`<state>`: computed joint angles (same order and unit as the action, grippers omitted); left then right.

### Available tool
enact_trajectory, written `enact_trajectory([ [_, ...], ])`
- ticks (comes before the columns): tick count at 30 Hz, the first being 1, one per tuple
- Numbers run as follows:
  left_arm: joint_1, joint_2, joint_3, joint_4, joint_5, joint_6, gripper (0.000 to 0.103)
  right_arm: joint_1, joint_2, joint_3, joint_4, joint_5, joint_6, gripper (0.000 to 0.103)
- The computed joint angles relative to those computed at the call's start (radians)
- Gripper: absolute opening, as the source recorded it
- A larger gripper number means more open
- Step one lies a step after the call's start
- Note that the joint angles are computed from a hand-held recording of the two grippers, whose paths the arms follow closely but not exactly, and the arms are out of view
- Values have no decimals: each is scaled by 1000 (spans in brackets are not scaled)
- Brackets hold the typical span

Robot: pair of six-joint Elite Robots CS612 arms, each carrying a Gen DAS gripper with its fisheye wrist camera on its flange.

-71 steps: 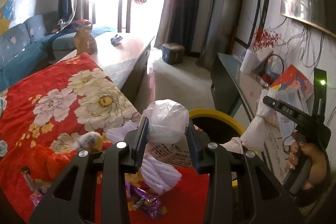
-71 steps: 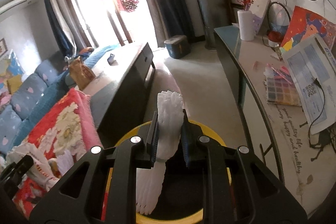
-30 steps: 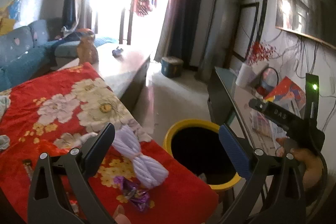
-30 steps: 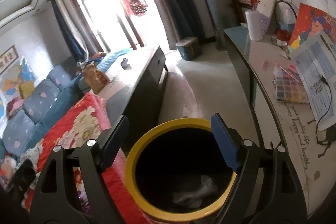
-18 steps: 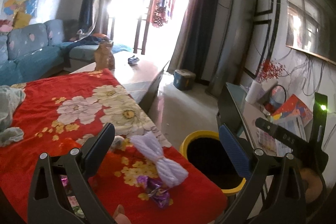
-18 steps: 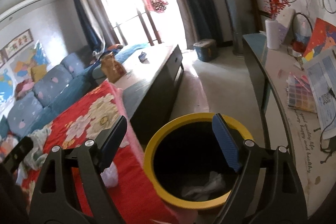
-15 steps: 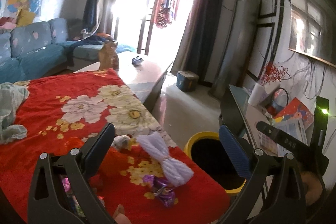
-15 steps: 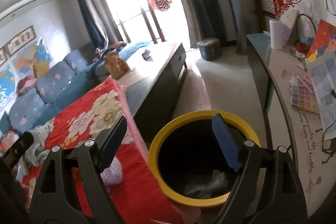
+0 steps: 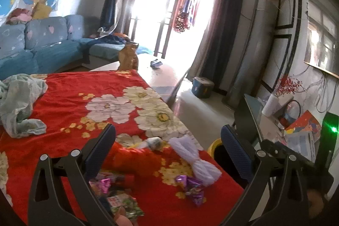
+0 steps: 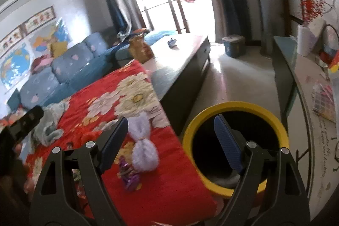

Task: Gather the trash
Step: 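Move both open tools back over the trash on the bedspread, then grasp the purple foil wrapper with the right tool while the left tool grasps a pink wrapper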

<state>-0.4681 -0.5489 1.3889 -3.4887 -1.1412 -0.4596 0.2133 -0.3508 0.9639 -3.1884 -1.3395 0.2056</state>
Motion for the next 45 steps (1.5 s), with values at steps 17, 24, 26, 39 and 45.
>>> enact_trajectory([
  [17,41,-31,89,15,64,-64,96,48,6,-2,97,90,-124,75],
  [24,60,-40,121,63,69,-101,96,65,15,-12,153,102,-177,75],
  [26,68,-43,132,76,66,-124,96,69,16,-13,166,97,-187,75],
  [39,107,-53,177,153,-8,-201,96,78,35,-33,247,67,-233,59],
  [45,97,-46,170,133,-56,-118,96,76,44,-44,274,59,-234,52],
])
